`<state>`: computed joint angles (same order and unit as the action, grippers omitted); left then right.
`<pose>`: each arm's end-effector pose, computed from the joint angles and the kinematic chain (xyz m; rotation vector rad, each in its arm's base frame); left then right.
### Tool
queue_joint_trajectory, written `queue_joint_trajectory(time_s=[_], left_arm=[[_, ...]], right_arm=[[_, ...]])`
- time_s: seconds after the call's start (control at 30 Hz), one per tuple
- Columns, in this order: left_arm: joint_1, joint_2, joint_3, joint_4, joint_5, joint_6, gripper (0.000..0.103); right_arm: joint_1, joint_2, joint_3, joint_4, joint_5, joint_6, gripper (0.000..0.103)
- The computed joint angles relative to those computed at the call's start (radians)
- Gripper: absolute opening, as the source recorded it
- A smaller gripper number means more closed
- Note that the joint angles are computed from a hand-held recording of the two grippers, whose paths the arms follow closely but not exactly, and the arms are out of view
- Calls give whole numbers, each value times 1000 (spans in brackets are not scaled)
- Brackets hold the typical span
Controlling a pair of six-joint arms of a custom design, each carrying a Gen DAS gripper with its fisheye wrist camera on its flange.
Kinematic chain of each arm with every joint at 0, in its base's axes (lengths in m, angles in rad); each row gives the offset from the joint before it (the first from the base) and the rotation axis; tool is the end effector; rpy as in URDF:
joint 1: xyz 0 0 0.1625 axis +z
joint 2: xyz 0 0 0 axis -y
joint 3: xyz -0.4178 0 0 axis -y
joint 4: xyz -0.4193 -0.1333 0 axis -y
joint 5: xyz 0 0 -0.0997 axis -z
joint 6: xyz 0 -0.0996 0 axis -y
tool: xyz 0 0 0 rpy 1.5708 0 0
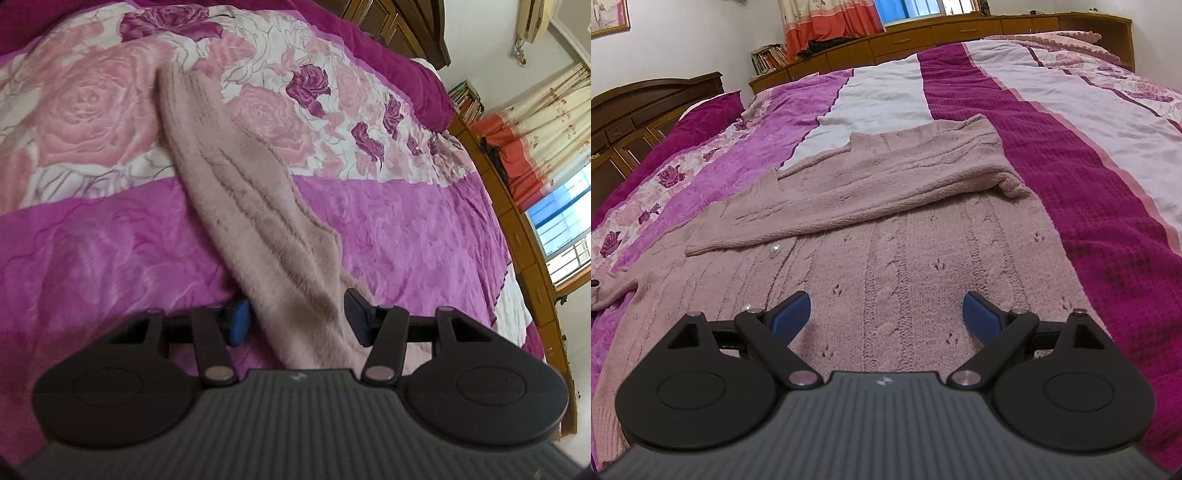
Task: Fold small clothes
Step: 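Grasp the other sleeve cuff with the left gripper and lift it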
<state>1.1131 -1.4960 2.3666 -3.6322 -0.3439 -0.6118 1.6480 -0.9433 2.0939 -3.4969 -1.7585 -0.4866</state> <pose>0.0404 -0.4319 0.3386 -1.0590 1.8407 -1.8049 0.1573 -0.5455 0.1178 0.6348 -2.5554 1.0019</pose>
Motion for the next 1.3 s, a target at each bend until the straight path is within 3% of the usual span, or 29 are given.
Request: queue_joint_trajectory(time_s=[0.1, 0.13, 0.17, 0.2, 0.27, 0.4, 0.53, 0.67, 0.97, 1.17, 1.3], left_arm=[[8, 30, -33, -36, 6, 91, 53], [3, 40, -43, -46, 15, 137, 44], [-6, 58, -57, -64, 33, 210, 19], [-14, 67, -66, -69, 44, 268, 14], [-42, 115, -95, -189, 77, 433, 13], [-99, 174, -142, -456, 62, 699, 9], [-156, 223, -203, -595, 56, 909, 8], [-199, 277, -259, -640, 0, 1028, 8], [-241, 455, -366, -525, -84, 1047, 8], [-221, 527, -367, -310, -167, 800, 8], [-206, 569, -372, -194, -205, 720, 8]], right_arm=[[-1, -1, 1, -1, 3, 0, 94], [-1, -1, 2, -3, 4, 0, 95], [-1, -1, 2, -3, 5, 1, 95], [-2, -2, 2, -2, 6, 0, 95], [-4, -3, 3, -3, 12, 1, 95], [-7, -5, 6, -4, 21, 7, 95], [-10, -12, 8, 0, 29, 15, 95], [-14, -20, 11, 0, 37, 34, 95], [-21, -30, 21, -12, 46, 50, 95], [-27, -38, 30, -21, 54, 49, 95], [-30, -39, 30, -22, 53, 56, 95]])
